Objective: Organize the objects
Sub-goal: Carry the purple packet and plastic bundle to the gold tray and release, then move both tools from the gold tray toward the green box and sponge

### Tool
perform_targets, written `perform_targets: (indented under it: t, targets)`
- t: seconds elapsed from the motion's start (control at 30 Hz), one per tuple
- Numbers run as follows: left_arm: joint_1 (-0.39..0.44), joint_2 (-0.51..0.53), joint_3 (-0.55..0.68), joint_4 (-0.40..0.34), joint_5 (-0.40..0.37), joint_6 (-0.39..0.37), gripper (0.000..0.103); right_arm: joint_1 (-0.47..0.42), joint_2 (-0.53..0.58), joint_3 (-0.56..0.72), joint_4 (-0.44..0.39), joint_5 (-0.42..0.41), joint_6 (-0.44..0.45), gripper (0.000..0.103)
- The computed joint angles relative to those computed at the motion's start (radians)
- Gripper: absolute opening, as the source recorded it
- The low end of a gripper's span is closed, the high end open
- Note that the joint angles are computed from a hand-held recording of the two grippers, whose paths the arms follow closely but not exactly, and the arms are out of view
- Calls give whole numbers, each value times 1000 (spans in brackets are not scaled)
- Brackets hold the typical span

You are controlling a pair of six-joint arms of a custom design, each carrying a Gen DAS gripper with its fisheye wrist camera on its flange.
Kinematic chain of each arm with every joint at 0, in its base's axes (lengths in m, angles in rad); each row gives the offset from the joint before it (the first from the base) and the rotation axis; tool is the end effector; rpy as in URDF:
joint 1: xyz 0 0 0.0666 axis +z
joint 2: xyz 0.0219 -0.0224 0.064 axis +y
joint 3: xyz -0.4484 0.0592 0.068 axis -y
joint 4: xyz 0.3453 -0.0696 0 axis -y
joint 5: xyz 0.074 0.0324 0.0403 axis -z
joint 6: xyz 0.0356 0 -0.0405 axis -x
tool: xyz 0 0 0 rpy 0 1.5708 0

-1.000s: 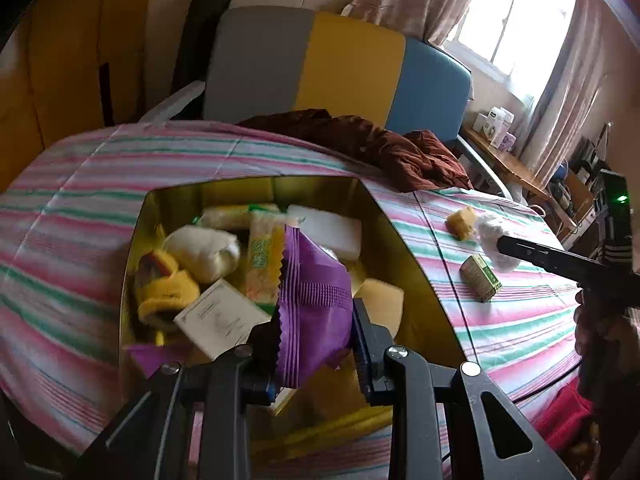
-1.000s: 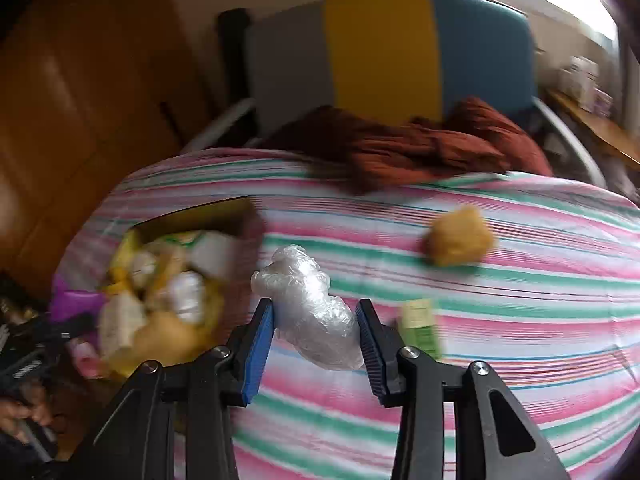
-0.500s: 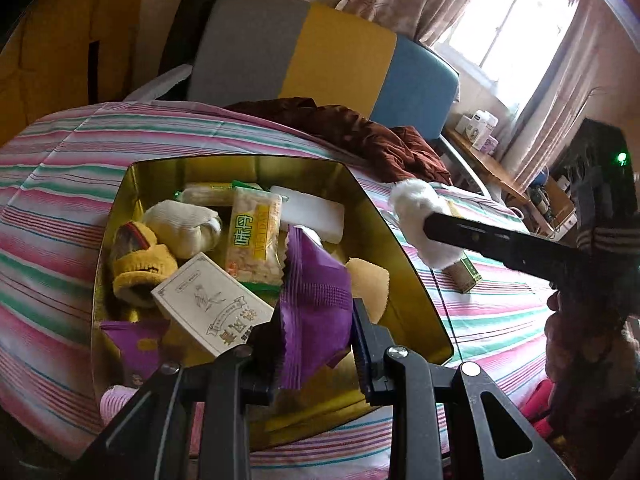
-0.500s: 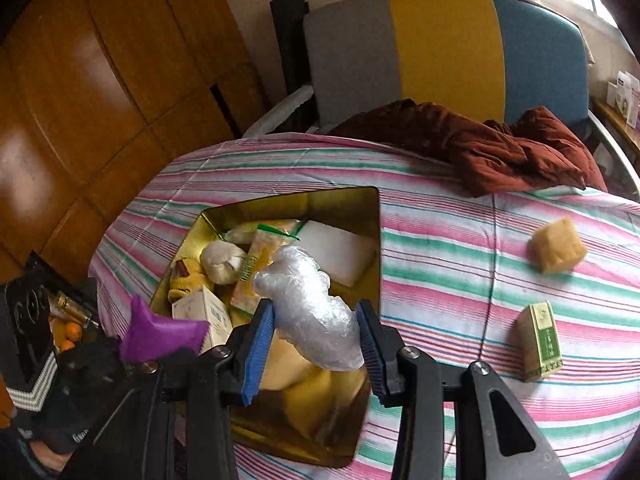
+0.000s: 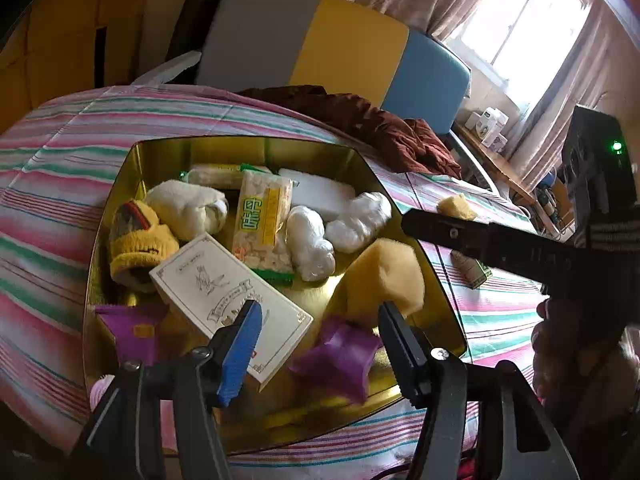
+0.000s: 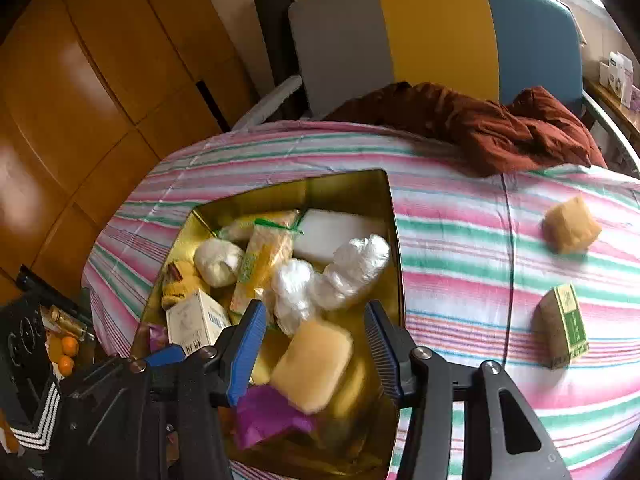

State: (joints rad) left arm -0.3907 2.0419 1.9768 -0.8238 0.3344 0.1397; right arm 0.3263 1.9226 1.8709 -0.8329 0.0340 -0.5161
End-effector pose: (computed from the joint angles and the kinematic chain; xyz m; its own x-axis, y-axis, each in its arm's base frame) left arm 0.6410 -0.2771 0.3931 -0.7876 0.1821 -0.5886 0.4457 0.8281 -0.3401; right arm 0.6204 0.2082 0.4254 -0.7854 0.2549 -0.5640 0.1008 0.9518 0.2898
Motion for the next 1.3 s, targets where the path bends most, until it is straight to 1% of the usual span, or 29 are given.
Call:
perform_targets:
  t: [0.13,0.2,0.27,0.47,0.63,0.77,0.93,1.0,1.07,1.1,1.2,1.3]
  targets:
    - [-8,-13,-19,17,-38,-11,65,6,-10,-29,0,7,-18,51]
    - [-12,-22,-30,32,-63,-15,70,9,-16,-43,6,12,-23,52]
    - [-14,-30,-39,46,-85,-17,71,13,-21,-50,5,21,-23,52]
    - [-14,-43,-51,64,-122,-19,74,20,-35,-67,11,41,-25,52]
    - [-21,-59,-69,91,-165,-42,74,22,-49,-86,18,52,-30,52]
    - [-28,-68,-76,108,-180,-63,76,15,-60,-103,21,58,-36,52]
    - [-36,-70,-72,107,-181,-82,77,-3,-83,-141,25,72,-45,52]
    - [-40,-70,-71,106,-181,-87,78,-14,-94,-158,23,81,-50,52]
    - [-44,-70,-68,105,-182,-94,79,-27,-103,-174,17,88,-48,63]
    - [-46,-70,-67,104,-184,-100,80,-33,-109,-183,18,91,-50,71]
    - [-50,-68,-62,98,-179,-105,80,-62,-128,-217,13,88,-52,72]
    - [-53,-65,-56,91,-172,-110,80,-92,-143,-239,-11,108,-45,72]
